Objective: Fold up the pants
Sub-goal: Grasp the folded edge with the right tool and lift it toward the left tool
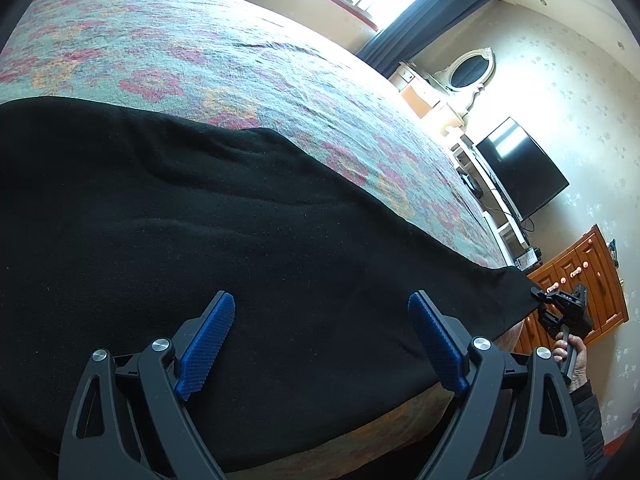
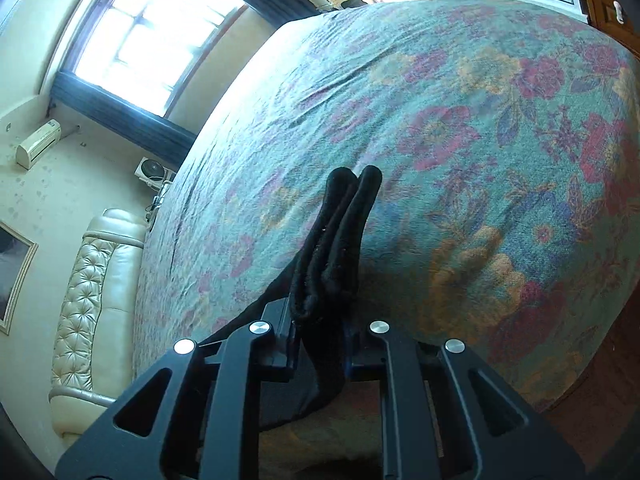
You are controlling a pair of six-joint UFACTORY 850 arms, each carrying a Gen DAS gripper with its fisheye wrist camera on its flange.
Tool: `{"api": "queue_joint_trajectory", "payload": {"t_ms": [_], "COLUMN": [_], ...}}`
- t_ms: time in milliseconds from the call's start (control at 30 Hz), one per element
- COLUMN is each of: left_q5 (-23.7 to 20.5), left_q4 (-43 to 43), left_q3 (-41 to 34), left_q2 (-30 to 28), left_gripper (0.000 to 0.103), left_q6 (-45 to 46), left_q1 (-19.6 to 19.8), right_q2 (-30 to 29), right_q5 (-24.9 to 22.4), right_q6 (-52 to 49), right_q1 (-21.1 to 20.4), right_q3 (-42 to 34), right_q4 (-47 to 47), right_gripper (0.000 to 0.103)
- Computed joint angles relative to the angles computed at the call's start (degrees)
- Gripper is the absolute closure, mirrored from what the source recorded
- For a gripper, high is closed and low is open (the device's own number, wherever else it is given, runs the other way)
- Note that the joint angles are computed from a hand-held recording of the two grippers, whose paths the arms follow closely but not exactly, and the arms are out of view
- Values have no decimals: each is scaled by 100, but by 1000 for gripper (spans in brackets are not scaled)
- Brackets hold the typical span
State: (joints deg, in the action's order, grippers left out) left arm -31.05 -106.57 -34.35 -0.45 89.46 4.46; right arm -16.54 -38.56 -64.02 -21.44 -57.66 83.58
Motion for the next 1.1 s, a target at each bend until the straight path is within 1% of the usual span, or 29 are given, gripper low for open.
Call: {"api": "queue_joint_trajectory", "payload": {"t_ms": [267,367,433,667,733,833,933,1100], "left_q5": [57,27,-75,-213,-258,-395,-693,-1150], "left_q4": [83,134,181,184,215,239,127,-26], "left_q3": [-23,-37,-47,9,4,-16,-56,-338], "left_q2": [14,19,23,144,129,81,-37,-373], "left_gripper": [15,15,15,15,15,15,15,15], "left_q6": [-158,-300,-419,-441,-495,-640,-788,-1042], "left_q1": [-23,4,35,-4,-3,6,17,-161], "right_q2": [625,721,757,531,424,246,125,20], "right_q5": [-17,15,91,215,339,431,511,601], "right_q6": [-36,112,194,438,538,668,714,710], "right_q1": [762,1194,1516,2531,2793,3097,3315,3580], "right_q3": [-30,-78,-93,-197,-226,-258,-228,-148], "right_q4": [-184,-416,-579,-943,-1082,-1304,-1408,-1545], "right_gripper": [88,88,88,88,88,88,88,88]}}
